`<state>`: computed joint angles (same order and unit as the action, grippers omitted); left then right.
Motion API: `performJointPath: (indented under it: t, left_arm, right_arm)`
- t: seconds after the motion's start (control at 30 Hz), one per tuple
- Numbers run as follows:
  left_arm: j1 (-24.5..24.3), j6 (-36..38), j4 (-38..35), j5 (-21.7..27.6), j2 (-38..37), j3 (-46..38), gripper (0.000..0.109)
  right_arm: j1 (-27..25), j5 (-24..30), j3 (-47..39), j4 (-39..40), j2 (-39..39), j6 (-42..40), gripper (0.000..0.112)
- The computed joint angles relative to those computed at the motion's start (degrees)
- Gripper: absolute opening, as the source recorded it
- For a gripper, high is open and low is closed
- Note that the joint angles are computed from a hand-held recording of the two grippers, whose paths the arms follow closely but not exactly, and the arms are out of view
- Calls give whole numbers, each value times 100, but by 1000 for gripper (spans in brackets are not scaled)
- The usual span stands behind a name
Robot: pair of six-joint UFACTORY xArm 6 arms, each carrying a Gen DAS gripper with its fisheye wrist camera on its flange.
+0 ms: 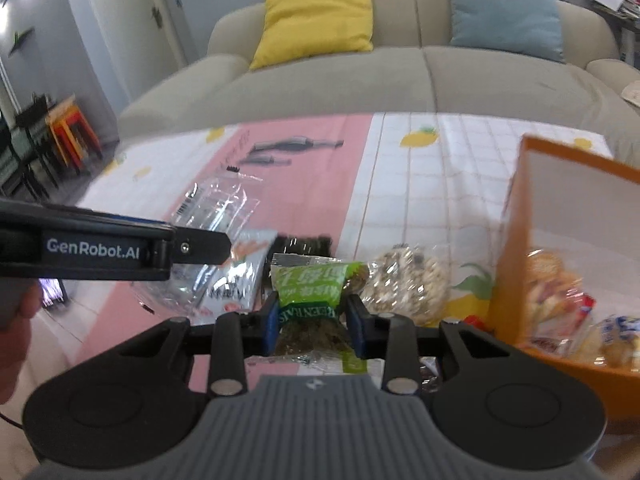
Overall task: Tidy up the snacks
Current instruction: 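Carry both packs into the orange box and open both grippers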
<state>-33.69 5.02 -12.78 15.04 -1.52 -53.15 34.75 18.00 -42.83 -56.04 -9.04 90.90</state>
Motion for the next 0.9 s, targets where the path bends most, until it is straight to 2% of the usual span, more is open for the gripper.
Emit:
performJointPath:
  t: [0.13, 0.23, 0.4, 0.57, 0.73, 0.8, 0.9]
  left_arm:
    - [-230, 469, -517, 333, 25, -406, 60]
    - [-447, 955, -997, 599, 205, -880, 60]
    - [-764, 1377, -1496, 1444, 917, -2101, 60]
    - [-1053, 1428, -1560, 2281, 1943, -3513, 60]
    - [-1267, 1068, -1237, 3209, 3251, -5307, 60]
    - [-1329, 786, -1041, 3689, 3901, -6250, 60]
    - [-1413, 532, -642, 4160, 4672, -7348, 60]
  right_arm:
    - [-135, 255, 465, 94, -868, 79, 33]
    - [-294, 512, 845, 414, -1577, -214, 33]
    - [-674, 972, 1445, 1385, -2727, -1175, 33]
    - [-1286, 1504, 1795, 2551, -3518, -2380, 33]
    - [-2111, 1669, 1951, 3346, -3779, -3396, 33]
    - [-2483, 1520, 1976, 3844, -3663, -3943, 33]
    - [-2855, 1311, 1956, 4526, -3317, -4663, 33]
